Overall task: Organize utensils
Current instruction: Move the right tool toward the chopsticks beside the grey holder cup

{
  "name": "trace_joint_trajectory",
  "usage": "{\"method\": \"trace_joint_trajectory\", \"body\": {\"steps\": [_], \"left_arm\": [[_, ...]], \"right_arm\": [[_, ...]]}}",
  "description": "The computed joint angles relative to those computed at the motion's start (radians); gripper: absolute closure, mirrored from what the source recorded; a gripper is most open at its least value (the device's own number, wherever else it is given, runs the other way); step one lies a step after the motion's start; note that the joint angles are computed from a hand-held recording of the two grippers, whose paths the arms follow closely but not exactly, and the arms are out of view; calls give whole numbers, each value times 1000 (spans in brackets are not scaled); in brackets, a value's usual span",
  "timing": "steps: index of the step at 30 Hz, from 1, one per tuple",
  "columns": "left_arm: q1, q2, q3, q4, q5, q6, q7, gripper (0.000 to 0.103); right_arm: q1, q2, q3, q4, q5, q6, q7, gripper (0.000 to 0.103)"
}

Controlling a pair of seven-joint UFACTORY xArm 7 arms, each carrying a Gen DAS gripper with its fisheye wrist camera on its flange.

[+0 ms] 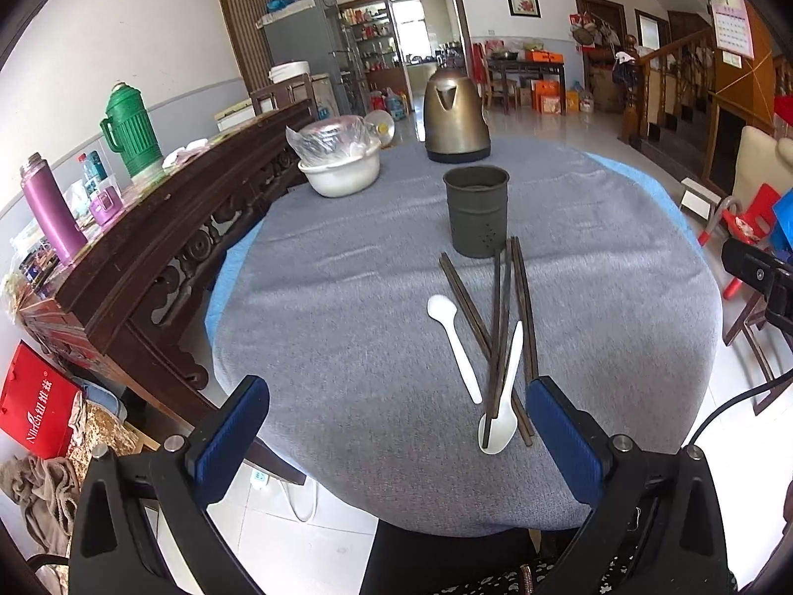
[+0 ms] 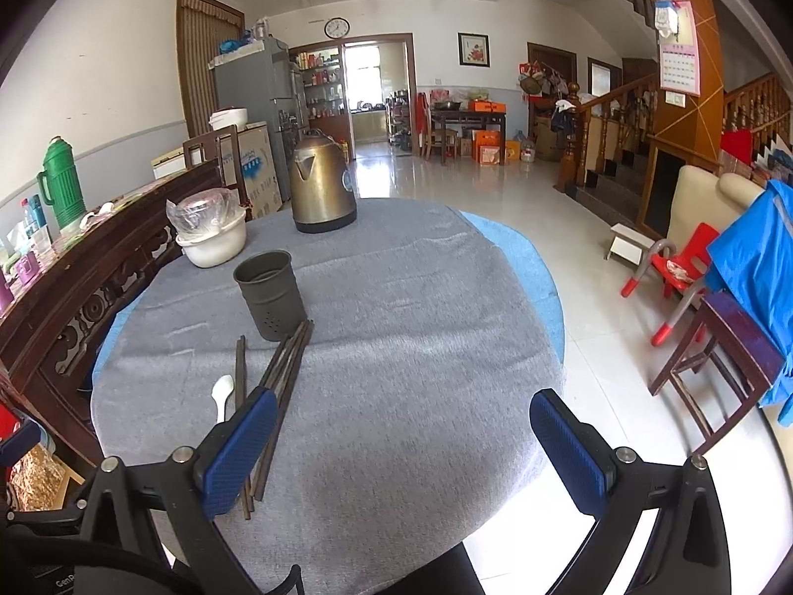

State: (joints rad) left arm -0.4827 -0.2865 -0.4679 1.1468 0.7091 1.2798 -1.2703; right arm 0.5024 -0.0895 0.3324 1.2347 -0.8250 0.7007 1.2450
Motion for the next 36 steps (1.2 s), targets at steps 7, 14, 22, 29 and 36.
{"method": "trace_joint_trajectory", "body": {"steps": [7,14,22,29,36], "left_arm": [[14,-3,31,-26,-30,-34,4,0],[35,1,45,-45,-46,-68,9,0],[44,15,57,-52,-57,-93,10,0],[50,29,74,-57,-62,-112,7,0],[59,44,96,-59,-68,-134,8,0]], "right_arm": [[21,82,-25,45,45,-20,-28,0],[64,138,-58,99,76,10,-72,0],[100,190,-88,163,95,29,-114,0],[127,248,-116,222,117,12,-153,1],[145,310,-145,281,180,-41,-195,1]]}}
